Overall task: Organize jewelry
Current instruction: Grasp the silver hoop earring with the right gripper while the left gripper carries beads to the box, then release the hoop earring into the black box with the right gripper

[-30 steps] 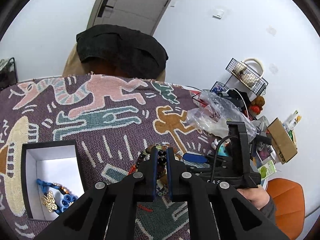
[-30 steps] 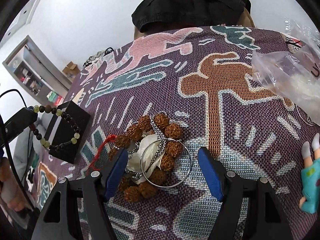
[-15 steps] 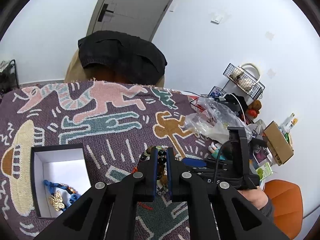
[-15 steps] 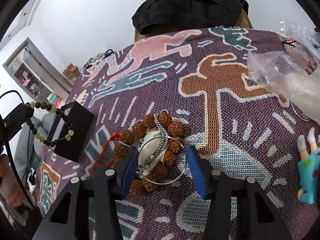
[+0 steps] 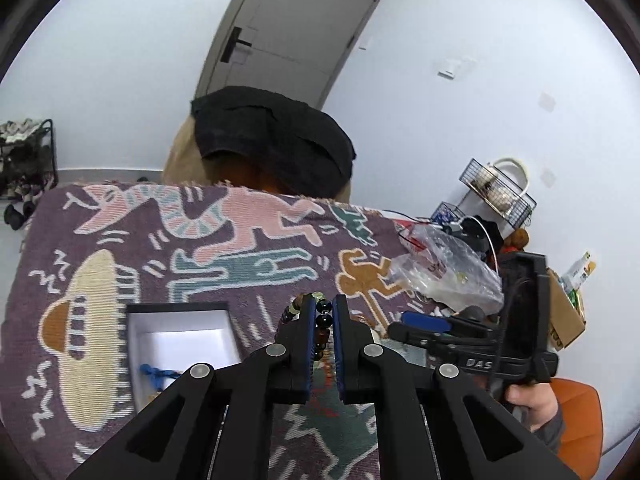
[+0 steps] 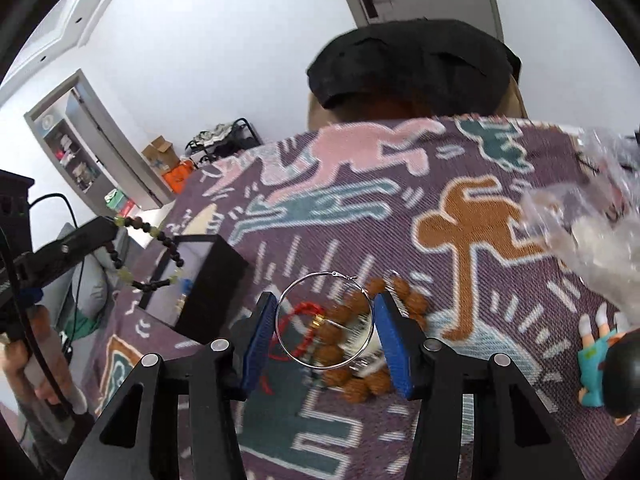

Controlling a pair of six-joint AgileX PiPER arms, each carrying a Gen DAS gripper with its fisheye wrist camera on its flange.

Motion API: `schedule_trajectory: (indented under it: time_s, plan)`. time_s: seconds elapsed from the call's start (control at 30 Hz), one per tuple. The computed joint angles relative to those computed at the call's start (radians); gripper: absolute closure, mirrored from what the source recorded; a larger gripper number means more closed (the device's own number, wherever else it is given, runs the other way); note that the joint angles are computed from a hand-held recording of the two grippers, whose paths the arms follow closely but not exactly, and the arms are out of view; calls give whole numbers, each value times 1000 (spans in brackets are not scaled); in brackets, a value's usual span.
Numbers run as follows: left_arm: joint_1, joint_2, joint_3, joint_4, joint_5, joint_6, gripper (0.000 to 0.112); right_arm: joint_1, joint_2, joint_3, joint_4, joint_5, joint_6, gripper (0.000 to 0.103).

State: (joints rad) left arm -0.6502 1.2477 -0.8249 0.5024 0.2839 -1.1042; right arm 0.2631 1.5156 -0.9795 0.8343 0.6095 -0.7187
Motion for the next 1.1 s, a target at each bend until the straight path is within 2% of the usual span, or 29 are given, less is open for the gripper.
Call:
schedule_trajectory:
  time_s: [0.27,0.37,0.43,0.47,0.5,0.53,0.57,0.63,0.7,0.97,1.1]
  plan:
    - [86,-69,81,-135,11,128,104,157,-15,-70,-127,-61,202,52]
    - [136,-59,100,-320,18,308,100,218,1,-102,-195,-82,289,52]
    - [173,-52,113,-471,27,454,79,258,19,-124,-235,-94,344,52]
    - [185,-58,124,-504,25,488,56,274,28,-134,-251,-98,367,52]
    - [188,-69,138,-498,16,483,39,293,42,-149,-269,-102,392,52]
    - [185,-93,163,-452,-2,439,35,308,55,-162,-282,-103,410,52]
    - [178,-129,192,-366,-19,360,34,324,70,-177,-297,-103,430,52]
    - [174,-170,213,-279,-4,290,34,352,93,-198,-322,-105,459,52]
    - [195,-198,227,-294,13,315,34,387,124,-226,-360,-107,502,52]
    - [389,-331,308,-607,52,675,34,485,224,-324,-448,-100,616,52]
    - [466,-353,327,-750,67,833,34,519,253,-360,-478,-100,664,52]
